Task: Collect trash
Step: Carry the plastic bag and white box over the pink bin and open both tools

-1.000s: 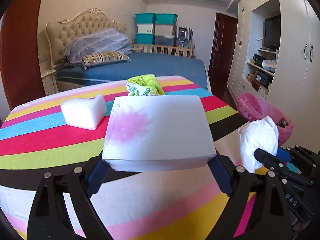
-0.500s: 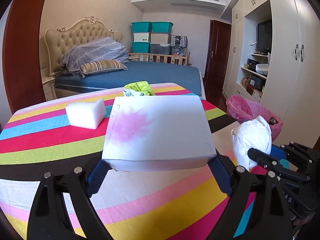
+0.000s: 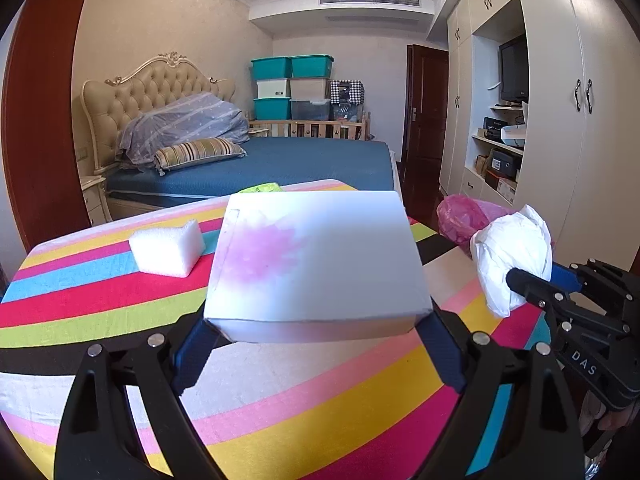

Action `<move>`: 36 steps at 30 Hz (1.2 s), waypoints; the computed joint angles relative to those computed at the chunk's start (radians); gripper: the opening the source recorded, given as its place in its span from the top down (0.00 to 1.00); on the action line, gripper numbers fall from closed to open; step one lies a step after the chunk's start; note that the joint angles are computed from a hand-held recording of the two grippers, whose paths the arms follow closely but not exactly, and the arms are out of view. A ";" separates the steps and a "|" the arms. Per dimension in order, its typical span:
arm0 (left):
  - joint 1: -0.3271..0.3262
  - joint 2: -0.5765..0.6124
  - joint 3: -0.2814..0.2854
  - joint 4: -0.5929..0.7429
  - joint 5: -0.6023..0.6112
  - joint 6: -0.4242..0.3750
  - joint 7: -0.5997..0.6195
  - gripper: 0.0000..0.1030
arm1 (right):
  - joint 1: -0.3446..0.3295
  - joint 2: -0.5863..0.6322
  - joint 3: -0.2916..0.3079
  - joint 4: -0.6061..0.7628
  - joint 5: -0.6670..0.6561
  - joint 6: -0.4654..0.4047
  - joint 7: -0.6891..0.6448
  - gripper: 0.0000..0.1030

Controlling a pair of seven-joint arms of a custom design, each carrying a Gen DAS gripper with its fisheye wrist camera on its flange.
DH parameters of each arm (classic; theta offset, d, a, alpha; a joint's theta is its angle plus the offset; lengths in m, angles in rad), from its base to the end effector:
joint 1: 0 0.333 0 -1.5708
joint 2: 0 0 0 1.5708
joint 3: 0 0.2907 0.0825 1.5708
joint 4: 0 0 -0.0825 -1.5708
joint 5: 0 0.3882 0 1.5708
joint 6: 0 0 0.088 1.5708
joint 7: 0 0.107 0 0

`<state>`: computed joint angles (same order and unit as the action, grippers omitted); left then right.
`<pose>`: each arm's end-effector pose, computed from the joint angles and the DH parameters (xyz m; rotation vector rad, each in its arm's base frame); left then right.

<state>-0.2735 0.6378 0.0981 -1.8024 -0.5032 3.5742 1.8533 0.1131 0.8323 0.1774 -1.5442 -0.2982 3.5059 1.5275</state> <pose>0.6746 -0.0698 0.3037 -1.5873 1.4728 -0.9280 0.7004 0.2094 0.2858 -1.8229 1.0330 -0.8116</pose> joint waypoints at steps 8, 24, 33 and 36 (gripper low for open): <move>-0.018 -0.004 0.002 0.007 0.002 -0.007 0.018 0.15 | 0.005 -0.011 -0.031 -0.019 0.028 0.049 0.011 0.74; -0.010 0.023 -0.018 0.094 0.119 -0.084 -0.039 0.15 | -0.003 -0.026 -0.083 -0.048 0.058 0.127 0.071 0.74; -0.001 0.080 -0.028 0.223 0.240 -0.182 -0.127 0.15 | -0.017 -0.019 -0.103 -0.029 0.077 0.134 0.096 0.74; 0.003 0.111 -0.031 0.281 0.287 -0.218 -0.159 0.15 | -0.023 -0.008 -0.108 -0.007 0.082 0.124 0.101 0.74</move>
